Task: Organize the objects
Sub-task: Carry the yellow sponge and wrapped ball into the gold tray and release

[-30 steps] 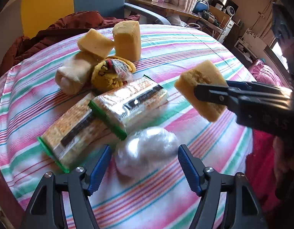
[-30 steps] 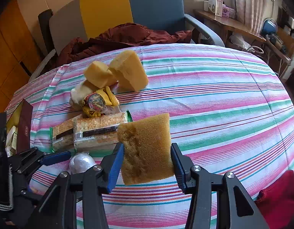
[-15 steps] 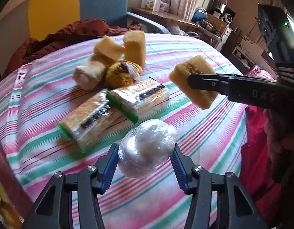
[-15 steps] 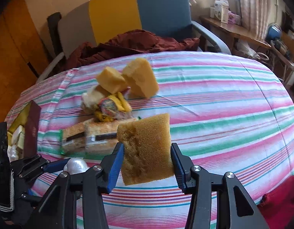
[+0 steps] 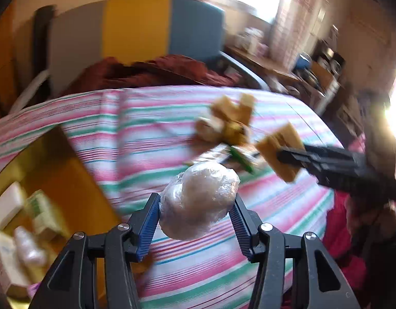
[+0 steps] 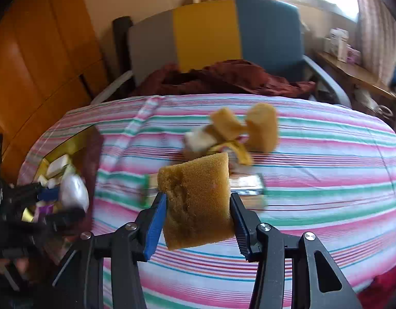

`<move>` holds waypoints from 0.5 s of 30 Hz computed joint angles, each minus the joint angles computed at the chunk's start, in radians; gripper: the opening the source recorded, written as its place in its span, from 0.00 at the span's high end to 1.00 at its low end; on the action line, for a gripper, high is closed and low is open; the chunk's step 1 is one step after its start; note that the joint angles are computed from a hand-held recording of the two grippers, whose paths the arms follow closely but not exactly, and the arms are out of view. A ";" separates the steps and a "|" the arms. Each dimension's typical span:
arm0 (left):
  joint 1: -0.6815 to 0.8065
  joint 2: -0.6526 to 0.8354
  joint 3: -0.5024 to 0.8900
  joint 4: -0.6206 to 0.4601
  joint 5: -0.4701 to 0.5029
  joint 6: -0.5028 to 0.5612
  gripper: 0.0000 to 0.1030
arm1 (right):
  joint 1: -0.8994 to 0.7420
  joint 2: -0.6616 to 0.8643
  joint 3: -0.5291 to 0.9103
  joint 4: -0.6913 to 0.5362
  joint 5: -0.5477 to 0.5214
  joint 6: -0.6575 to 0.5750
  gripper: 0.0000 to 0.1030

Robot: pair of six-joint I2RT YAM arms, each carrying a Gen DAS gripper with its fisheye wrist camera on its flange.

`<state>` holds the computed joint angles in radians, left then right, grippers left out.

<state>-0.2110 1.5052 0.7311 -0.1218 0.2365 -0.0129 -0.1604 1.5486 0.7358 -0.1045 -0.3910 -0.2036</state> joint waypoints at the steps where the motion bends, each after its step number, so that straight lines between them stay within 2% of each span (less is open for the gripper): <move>1: 0.043 -0.019 -0.010 -0.005 0.010 0.004 0.47 | 0.030 -0.010 -0.006 0.002 0.007 0.014 0.52; 7: 0.320 -0.070 -0.040 -0.035 0.103 0.052 0.47 | 0.206 -0.038 -0.027 0.039 0.016 0.120 0.52; 15: 0.594 -0.060 -0.040 -0.048 0.201 0.113 0.47 | 0.485 0.043 0.053 0.060 0.062 0.211 0.52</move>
